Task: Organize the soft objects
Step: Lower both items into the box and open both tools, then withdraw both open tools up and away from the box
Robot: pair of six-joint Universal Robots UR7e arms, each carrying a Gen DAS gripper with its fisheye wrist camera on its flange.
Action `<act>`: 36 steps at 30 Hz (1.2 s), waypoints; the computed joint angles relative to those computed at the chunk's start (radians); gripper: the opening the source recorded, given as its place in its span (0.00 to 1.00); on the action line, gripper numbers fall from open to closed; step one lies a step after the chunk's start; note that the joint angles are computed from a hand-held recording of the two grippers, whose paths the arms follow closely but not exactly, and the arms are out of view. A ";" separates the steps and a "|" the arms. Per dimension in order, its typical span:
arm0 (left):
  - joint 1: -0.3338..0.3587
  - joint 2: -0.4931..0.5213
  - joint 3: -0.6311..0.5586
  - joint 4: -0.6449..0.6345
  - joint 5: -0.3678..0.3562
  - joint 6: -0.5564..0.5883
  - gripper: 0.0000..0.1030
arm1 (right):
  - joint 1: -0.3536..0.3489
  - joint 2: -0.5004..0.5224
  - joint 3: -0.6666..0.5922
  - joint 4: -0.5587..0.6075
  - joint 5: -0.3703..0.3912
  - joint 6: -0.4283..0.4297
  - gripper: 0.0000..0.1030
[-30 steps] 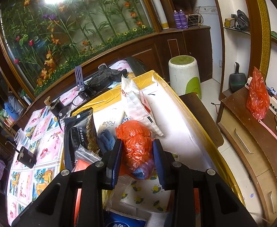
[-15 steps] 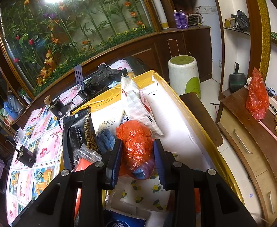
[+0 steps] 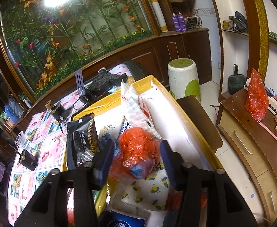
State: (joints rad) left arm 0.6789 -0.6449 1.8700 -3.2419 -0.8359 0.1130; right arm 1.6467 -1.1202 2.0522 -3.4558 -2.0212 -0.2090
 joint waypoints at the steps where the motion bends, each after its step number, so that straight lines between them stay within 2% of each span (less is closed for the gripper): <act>1: 0.000 0.000 0.000 -0.002 0.001 0.002 0.58 | 0.003 0.001 0.001 -0.010 -0.003 -0.003 0.59; 6: -0.001 0.001 0.002 -0.025 0.013 0.013 0.65 | 0.005 -0.005 0.009 -0.037 0.003 -0.006 0.60; 10: -0.002 -0.002 0.006 -0.058 0.019 0.018 0.77 | 0.001 -0.016 0.024 -0.073 0.023 -0.009 0.63; 19: -0.016 -0.010 0.034 -0.166 0.045 0.052 0.98 | 0.015 -0.026 0.076 -0.269 0.037 -0.052 0.72; 22: -0.027 -0.013 0.046 -0.190 0.073 0.063 0.99 | 0.026 -0.018 0.091 -0.355 0.011 -0.081 0.75; 26: -0.039 -0.043 0.092 -0.217 0.090 0.047 0.99 | 0.040 -0.013 0.133 -0.473 -0.027 -0.140 0.85; 29: -0.049 -0.076 0.125 -0.137 0.143 -0.017 0.99 | 0.049 -0.019 0.196 -0.569 -0.037 -0.190 0.89; 33: -0.063 -0.103 0.158 -0.120 0.190 -0.066 0.99 | 0.078 -0.022 0.266 -0.665 -0.054 -0.237 0.92; 36: -0.056 -0.132 0.178 -0.106 0.168 -0.101 0.99 | 0.121 0.001 0.304 -0.768 -0.084 -0.319 1.00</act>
State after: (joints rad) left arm 0.6228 -0.7773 2.0479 -3.3481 -0.6678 0.0125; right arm 1.7680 -1.1195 2.3566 -4.2234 -2.1055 -0.5278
